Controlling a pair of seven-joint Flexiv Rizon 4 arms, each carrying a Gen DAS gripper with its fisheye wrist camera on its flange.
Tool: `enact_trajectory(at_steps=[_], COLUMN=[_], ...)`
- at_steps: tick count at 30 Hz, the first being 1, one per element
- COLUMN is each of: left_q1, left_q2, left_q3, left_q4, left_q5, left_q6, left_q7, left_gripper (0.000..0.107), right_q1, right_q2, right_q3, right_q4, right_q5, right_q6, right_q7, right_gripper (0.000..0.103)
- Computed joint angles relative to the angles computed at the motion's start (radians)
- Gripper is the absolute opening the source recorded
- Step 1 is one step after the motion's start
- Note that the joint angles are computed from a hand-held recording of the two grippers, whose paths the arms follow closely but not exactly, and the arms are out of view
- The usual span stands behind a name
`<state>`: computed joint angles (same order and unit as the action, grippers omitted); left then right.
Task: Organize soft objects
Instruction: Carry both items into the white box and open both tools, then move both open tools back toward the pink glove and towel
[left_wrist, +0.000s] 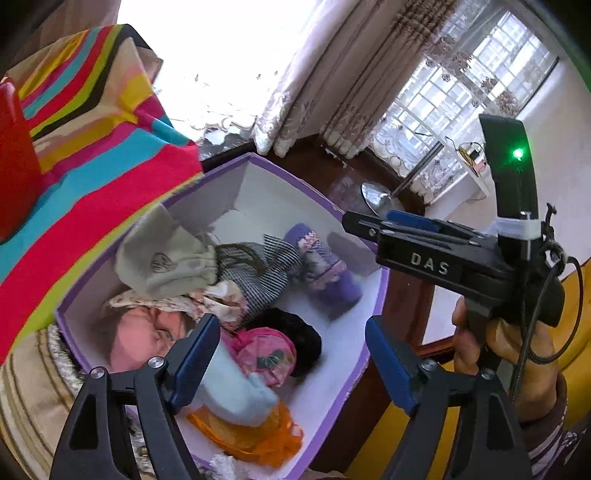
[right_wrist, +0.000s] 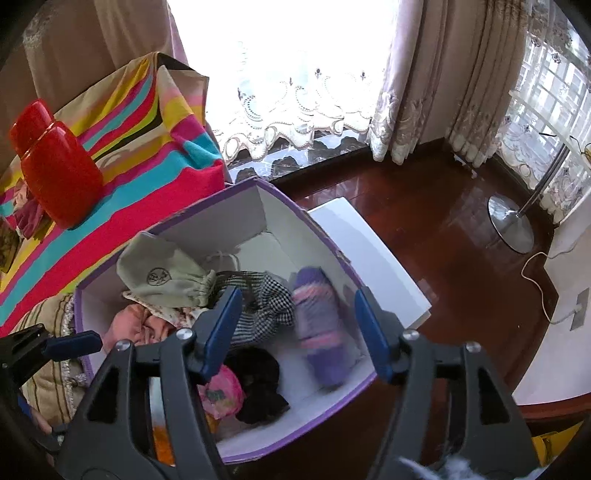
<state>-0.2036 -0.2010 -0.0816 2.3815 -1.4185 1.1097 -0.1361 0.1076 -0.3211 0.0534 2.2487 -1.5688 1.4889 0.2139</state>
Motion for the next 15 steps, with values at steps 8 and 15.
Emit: enact_trajectory(at_steps=[8, 15], left_q1=[0.019, 0.101], left_q2=[0.035, 0.046], left_q3=[0.035, 0.095], left_q4=[-0.005, -0.017], left_q5=[-0.143, -0.222], left_q6=[0.054, 0.053], left_q7=[0.087, 0.123], left_gripper=[0.082, 0.082], right_q1=[0.03, 0.143], right_q2=[-0.028, -0.052], right_q3=[0.04, 0.043], right_q4=[-0.065, -0.114], right_q5=[-0.023, 0.08], right_q6=[0.027, 0.036], right_q7=[-0.023, -0.153], right_gripper=[0.067, 0.067])
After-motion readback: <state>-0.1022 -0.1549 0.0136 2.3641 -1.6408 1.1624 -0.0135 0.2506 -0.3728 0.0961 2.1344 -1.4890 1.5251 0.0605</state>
